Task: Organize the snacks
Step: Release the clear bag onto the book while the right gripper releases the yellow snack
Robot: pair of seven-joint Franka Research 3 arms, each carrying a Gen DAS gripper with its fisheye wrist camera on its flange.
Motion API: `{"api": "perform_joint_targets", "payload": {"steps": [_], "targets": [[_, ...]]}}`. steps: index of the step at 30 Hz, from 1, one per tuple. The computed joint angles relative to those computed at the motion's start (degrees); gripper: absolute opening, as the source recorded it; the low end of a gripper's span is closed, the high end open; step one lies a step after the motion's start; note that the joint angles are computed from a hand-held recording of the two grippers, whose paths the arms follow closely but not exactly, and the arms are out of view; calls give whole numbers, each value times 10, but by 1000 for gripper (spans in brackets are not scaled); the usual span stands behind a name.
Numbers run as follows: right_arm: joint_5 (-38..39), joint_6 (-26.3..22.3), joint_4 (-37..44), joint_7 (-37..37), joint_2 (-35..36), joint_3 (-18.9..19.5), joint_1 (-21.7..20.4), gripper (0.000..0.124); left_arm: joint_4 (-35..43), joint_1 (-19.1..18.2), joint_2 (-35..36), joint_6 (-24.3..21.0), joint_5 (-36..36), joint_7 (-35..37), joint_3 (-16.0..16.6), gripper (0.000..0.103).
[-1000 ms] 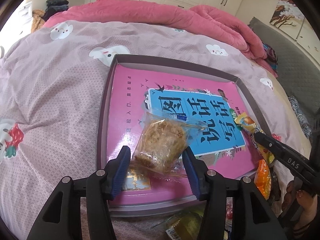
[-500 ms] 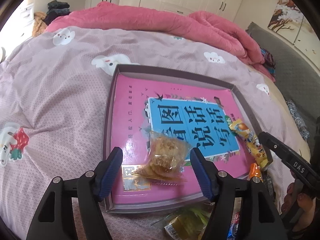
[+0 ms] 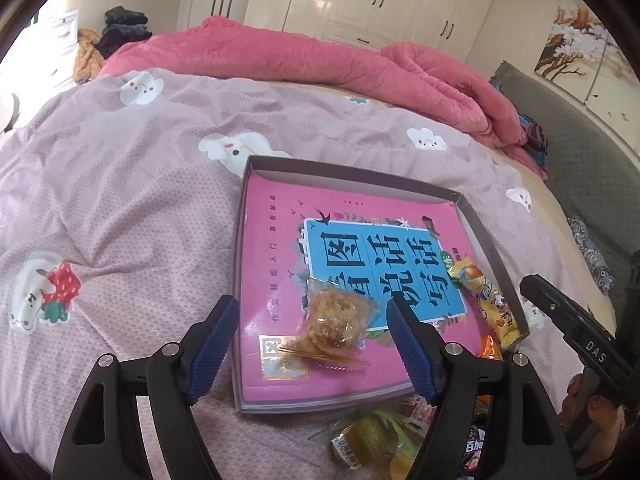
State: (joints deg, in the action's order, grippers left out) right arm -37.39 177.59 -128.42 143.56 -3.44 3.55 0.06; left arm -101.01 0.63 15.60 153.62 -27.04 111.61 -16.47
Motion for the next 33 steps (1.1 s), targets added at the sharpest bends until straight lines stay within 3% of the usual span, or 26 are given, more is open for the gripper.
{"api": "perform_joint_targets", "payload": {"steps": [10, 19, 26, 33], "targets": [[-86, 7, -16, 77, -37, 38, -50, 51, -21, 5, -27, 6, -15, 9, 6, 81], [-86, 16, -42, 100, -67, 83, -107, 55, -40, 3, -49, -3, -38, 28, 17, 81], [-24, 28, -66, 35, -85, 101, -114, 55, -60, -5, -70, -16, -59, 54, 26, 81], [74, 21, -89, -70, -98, 92, -76, 55, -88, -14, -99, -51, -93, 91, 38, 81]]}}
